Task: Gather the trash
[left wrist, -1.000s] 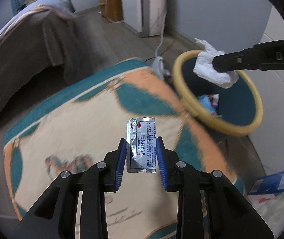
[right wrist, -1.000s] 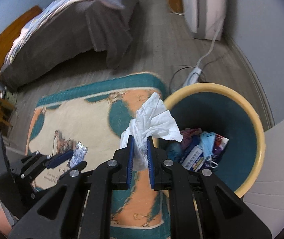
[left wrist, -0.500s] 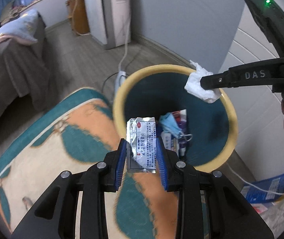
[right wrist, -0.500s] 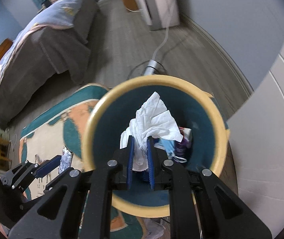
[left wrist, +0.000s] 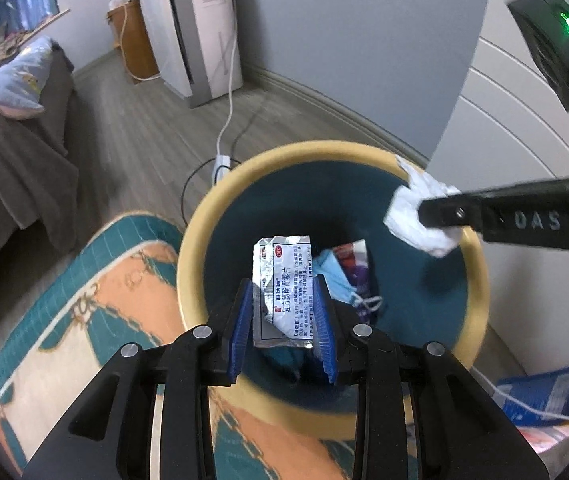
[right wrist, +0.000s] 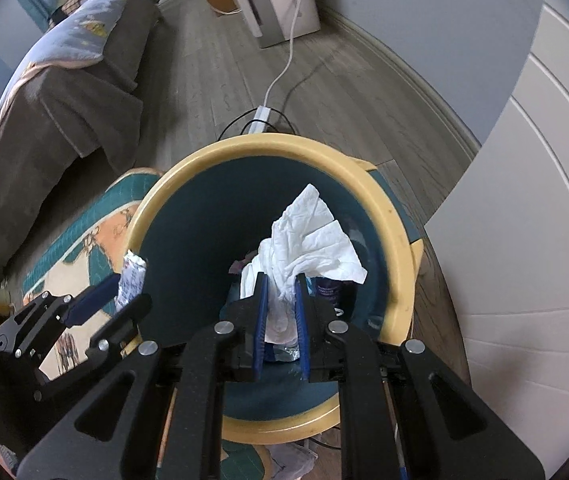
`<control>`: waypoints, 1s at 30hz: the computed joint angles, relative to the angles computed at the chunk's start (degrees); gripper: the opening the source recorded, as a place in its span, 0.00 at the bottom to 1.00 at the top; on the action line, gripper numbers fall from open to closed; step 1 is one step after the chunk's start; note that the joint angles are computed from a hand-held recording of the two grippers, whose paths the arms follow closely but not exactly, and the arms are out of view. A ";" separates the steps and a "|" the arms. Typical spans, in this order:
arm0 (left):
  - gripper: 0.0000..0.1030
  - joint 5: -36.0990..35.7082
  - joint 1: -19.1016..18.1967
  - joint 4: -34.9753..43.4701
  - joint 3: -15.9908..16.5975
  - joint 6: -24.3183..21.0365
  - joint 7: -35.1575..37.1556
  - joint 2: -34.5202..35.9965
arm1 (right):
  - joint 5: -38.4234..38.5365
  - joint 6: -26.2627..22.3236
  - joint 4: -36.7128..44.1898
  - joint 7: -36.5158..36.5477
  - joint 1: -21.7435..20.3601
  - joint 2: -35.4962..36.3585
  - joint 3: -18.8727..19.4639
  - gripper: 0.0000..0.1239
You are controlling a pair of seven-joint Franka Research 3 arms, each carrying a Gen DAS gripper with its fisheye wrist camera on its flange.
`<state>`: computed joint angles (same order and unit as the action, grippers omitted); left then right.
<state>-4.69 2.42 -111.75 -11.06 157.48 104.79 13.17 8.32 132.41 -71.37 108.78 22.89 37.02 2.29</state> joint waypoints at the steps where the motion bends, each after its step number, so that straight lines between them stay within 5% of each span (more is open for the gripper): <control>1: 0.34 0.85 -0.34 0.29 0.41 0.22 -0.85 0.36 | 0.14 0.16 -0.01 0.09 -0.05 0.01 0.02 0.12; 10: 0.66 1.73 0.75 0.82 0.53 0.79 -3.70 1.65 | -1.55 0.00 1.04 0.84 0.82 0.44 -0.69 0.49; 20: 0.79 -4.00 2.09 -7.24 1.14 2.62 -1.26 -7.79 | -7.10 2.20 -0.81 0.85 3.54 -2.14 -2.05 0.58; 24: 0.93 -6.94 0.86 -10.70 3.30 2.48 0.42 -13.82 | -10.31 5.18 -6.68 1.97 5.23 -7.25 -2.66 0.69; 27: 0.94 -5.78 -0.42 -12.33 5.14 1.02 -1.23 -17.93 | -14.12 8.06 -11.41 5.59 6.74 -11.72 -3.72 0.79; 30: 0.95 -4.20 -1.66 -14.90 6.75 1.07 -3.13 -22.27 | -19.35 10.56 -16.14 10.14 8.15 -16.20 -4.43 0.78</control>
<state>-8.88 0.76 -126.64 -4.32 158.55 101.65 -9.11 -11.03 142.97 -87.51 118.92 31.04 20.82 -2.14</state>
